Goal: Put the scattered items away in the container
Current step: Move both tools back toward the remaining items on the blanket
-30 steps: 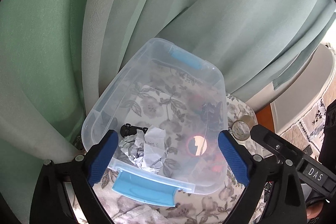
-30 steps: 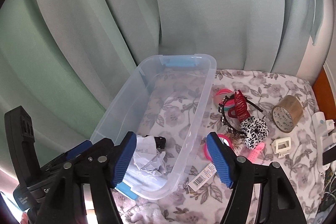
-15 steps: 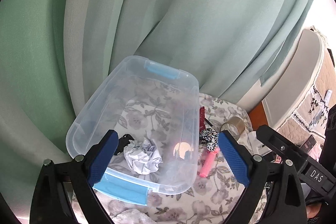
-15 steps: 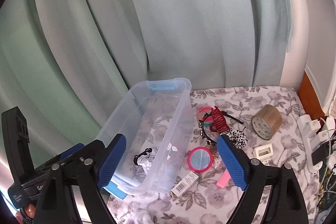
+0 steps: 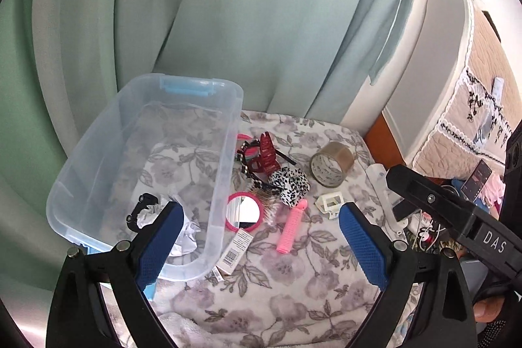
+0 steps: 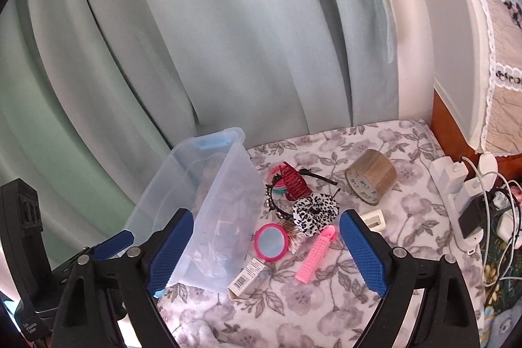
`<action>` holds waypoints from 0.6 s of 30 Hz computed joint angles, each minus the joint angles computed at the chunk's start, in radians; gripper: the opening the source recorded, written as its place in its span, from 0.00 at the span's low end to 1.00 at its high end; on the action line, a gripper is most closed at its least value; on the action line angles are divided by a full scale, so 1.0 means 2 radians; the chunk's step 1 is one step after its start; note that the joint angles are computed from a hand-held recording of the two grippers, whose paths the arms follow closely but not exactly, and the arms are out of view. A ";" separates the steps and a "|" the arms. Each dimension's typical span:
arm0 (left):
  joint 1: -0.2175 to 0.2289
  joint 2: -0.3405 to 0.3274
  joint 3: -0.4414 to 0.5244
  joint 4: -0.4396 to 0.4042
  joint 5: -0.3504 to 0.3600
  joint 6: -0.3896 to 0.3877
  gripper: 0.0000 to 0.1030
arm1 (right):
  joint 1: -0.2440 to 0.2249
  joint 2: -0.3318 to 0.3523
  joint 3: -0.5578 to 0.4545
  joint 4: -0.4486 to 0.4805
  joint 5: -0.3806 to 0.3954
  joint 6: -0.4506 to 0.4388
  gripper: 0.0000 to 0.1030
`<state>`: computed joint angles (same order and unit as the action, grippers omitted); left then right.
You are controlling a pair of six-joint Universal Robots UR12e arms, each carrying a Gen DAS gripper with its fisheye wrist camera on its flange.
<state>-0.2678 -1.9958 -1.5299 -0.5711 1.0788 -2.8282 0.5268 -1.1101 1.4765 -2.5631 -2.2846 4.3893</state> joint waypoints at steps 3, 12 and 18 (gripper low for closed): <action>-0.007 0.001 -0.007 -0.012 0.009 0.014 1.00 | -0.001 -0.012 0.023 0.006 0.006 0.025 0.91; -0.030 -0.003 -0.013 -0.068 0.058 0.070 1.00 | -0.007 -0.034 0.081 0.008 0.056 0.091 0.91; -0.039 -0.011 -0.019 -0.081 0.098 0.091 1.00 | -0.013 -0.035 0.101 -0.010 0.089 0.103 0.91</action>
<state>-0.3460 -2.0176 -1.5674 -0.7325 1.2744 -2.6463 0.5001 -1.1803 1.6777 -2.5828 -2.1058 4.5956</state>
